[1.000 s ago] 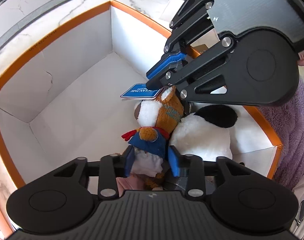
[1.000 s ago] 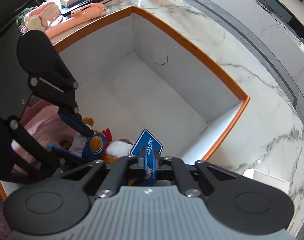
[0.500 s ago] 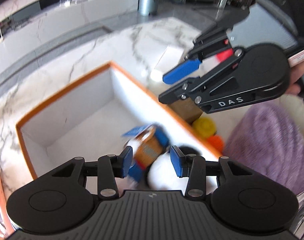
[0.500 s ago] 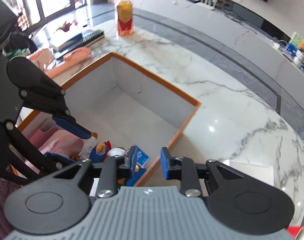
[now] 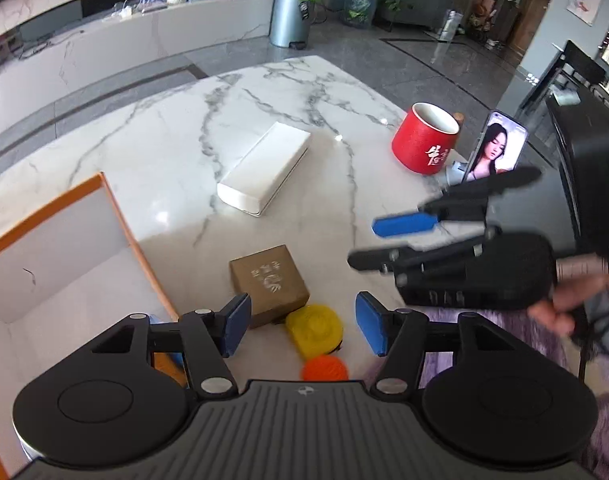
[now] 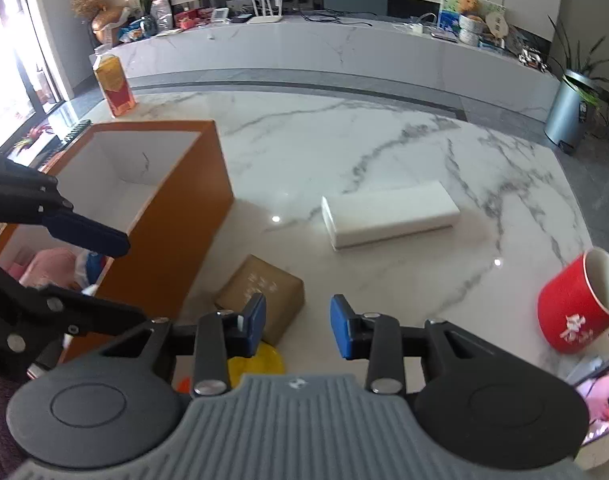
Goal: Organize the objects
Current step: 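Move the left tool to the brown cardboard cube on the table, then grasp the brown cardboard cube with the left tool and lift it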
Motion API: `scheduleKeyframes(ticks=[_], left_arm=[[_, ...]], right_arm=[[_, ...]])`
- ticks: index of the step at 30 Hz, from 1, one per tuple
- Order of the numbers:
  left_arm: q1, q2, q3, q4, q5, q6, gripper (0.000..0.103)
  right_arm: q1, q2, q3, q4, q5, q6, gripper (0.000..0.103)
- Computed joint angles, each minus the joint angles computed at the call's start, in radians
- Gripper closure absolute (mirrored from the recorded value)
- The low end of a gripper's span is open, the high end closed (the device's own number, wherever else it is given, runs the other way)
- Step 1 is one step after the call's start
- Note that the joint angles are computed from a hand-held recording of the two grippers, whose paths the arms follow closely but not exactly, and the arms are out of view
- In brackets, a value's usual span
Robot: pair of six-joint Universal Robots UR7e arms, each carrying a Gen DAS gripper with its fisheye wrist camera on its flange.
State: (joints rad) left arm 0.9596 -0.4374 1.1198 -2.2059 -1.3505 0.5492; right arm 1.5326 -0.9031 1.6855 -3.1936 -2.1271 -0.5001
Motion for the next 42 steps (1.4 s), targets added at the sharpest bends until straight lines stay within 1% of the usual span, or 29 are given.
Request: scheduleKeyframes(ticks=[3, 5, 8, 10, 11, 14, 17, 22, 25, 27, 28, 32, 35, 42], left_arm=[[-0.024, 0.054, -0.039, 0.014, 0.07, -0.074, 0.026], [-0.038, 0.099, -0.082, 0.046, 0.129, -0.115, 0.023], [-0.049, 0.165, -0.139, 0.064, 0.21, -0.165, 0.023], [-0.052, 0.196, -0.172, 0.086, 0.247, -0.192, 0.022], [-0.053, 0.209, -0.187, 0.1, 0.263, -0.2, 0.021], [-0.052, 0.233, -0.217, 0.135, 0.302, -0.221, 0.021], [-0.05, 0.263, -0.262, 0.185, 0.333, -0.261, 0.021], [-0.036, 0.304, -0.329, 0.242, 0.321, -0.318, 0.021], [-0.03, 0.321, -0.351, 0.262, 0.325, -0.339, 0.023], [-0.029, 0.326, -0.353, 0.263, 0.336, -0.348, 0.031], [-0.027, 0.327, -0.351, 0.257, 0.34, -0.35, 0.032], [-0.022, 0.311, -0.323, 0.224, 0.325, -0.344, 0.033], [-0.023, 0.287, -0.285, 0.175, 0.313, -0.325, 0.033], [-0.038, 0.178, -0.17, 0.074, 0.227, -0.254, 0.033]], right_arm=[[-0.038, -0.009, 0.019, 0.025, 0.012, 0.035, 0.059], [-0.057, -0.001, 0.014, 0.035, 0.028, 0.057, 0.059], [-0.078, 0.011, 0.015, 0.003, 0.046, 0.043, 0.057], [-0.088, 0.02, 0.021, -0.028, 0.049, 0.024, 0.056], [-0.093, 0.022, 0.02, -0.025, 0.053, 0.029, 0.056], [-0.118, 0.003, 0.03, 0.02, 0.113, 0.082, 0.056], [-0.124, 0.003, 0.029, 0.019, 0.131, 0.092, 0.056], [-0.122, 0.01, 0.029, 0.02, 0.143, 0.062, 0.056], [-0.123, 0.013, 0.024, 0.026, 0.145, 0.063, 0.056], [-0.125, 0.013, 0.022, 0.034, 0.147, 0.067, 0.056], [-0.125, 0.014, 0.02, 0.037, 0.147, 0.068, 0.056], [-0.123, 0.018, 0.016, 0.042, 0.142, 0.064, 0.056], [-0.123, 0.018, 0.016, 0.041, 0.144, 0.063, 0.056], [-0.128, 0.004, 0.032, 0.039, 0.175, 0.059, 0.056]])
